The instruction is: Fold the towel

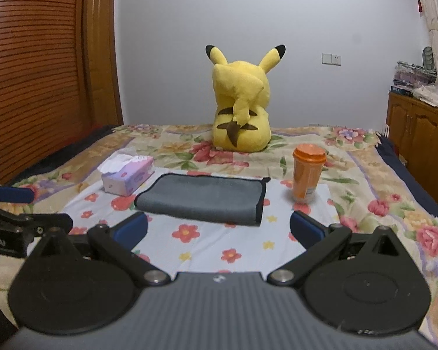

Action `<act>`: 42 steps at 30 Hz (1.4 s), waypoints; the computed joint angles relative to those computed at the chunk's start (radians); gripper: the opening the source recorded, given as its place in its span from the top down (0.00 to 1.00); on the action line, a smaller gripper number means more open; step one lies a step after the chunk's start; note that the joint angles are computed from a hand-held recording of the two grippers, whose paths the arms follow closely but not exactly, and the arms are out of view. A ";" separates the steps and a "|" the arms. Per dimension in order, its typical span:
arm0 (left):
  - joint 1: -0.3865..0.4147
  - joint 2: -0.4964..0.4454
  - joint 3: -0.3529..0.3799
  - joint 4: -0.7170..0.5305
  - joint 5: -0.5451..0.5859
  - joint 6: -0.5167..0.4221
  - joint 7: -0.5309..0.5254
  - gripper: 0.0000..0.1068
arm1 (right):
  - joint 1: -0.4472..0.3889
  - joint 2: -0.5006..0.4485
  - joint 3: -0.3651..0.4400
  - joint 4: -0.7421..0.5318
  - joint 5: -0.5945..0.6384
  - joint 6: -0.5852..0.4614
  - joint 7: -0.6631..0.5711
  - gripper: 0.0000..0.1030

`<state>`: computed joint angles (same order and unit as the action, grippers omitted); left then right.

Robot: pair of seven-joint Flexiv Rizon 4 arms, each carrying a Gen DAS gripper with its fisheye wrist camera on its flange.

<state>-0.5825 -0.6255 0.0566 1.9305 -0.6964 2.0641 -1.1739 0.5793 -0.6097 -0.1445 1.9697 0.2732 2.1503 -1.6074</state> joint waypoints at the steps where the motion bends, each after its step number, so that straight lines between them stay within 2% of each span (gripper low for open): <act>1: -0.002 -0.003 0.000 0.001 -0.002 0.001 -0.002 0.04 | 0.001 -0.003 0.001 0.002 0.003 0.002 0.000 0.00; 5: 0.013 -0.011 -0.016 0.007 0.015 -0.008 -0.026 0.04 | -0.007 -0.011 0.012 0.014 -0.004 0.002 0.004 0.00; 22: -0.029 -0.086 0.032 -0.015 -0.013 -0.014 -0.037 0.04 | 0.021 -0.073 -0.023 0.006 0.019 -0.001 0.027 0.00; 31: 0.021 -0.095 -0.019 0.004 0.036 0.077 -0.078 0.04 | 0.036 -0.081 -0.036 0.006 0.038 0.020 0.012 0.00; 42: 0.049 -0.099 -0.069 0.022 0.047 0.200 -0.060 0.04 | 0.048 -0.082 -0.039 0.007 0.089 0.059 -0.016 0.00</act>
